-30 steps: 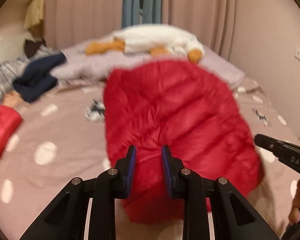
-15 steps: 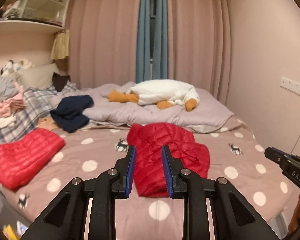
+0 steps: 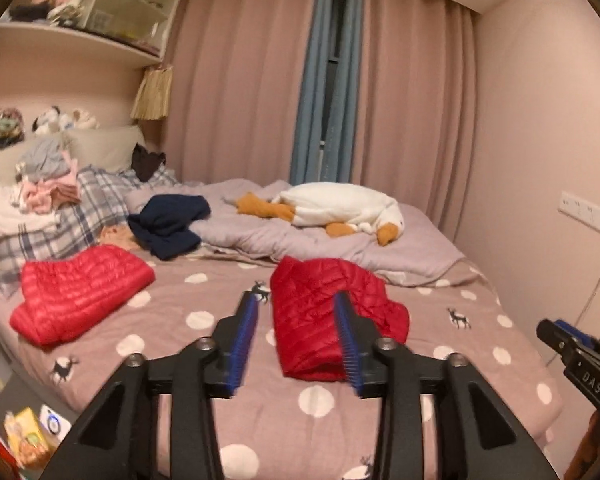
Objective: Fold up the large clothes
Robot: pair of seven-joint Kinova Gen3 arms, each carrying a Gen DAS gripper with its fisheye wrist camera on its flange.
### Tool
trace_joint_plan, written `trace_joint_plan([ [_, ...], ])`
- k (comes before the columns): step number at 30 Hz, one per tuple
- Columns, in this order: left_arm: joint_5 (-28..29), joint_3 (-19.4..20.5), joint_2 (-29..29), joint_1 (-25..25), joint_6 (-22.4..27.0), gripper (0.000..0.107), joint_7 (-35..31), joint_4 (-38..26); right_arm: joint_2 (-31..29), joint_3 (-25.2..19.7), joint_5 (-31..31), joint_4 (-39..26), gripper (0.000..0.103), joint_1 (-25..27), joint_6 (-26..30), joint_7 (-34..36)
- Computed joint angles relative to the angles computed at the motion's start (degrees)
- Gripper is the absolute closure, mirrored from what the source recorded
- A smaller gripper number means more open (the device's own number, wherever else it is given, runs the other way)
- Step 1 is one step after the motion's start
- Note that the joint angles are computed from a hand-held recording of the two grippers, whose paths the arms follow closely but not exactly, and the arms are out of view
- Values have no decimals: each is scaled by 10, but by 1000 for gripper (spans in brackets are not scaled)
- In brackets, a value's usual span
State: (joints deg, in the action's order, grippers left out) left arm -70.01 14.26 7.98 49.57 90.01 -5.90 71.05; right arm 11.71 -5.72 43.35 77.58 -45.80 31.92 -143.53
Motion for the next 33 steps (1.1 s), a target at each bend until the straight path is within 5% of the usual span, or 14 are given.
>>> trace_joint_plan([
  [3,-11,-24,-4,33,-4,32,18,11,-7,5,26,8,63,-14,7,-26],
  [9,-54,12,-11,15,0,11,67,43,-19,-4,74,26,41,-19,8,-73],
  [16,-68,28,-27,-1,-19,6,111,75,-23,-17,115,39,2,-12,4,-125],
  [33,-35,19,-1,2,1,6,21,36,-17,-25,132,31,0,-11,40,-139],
])
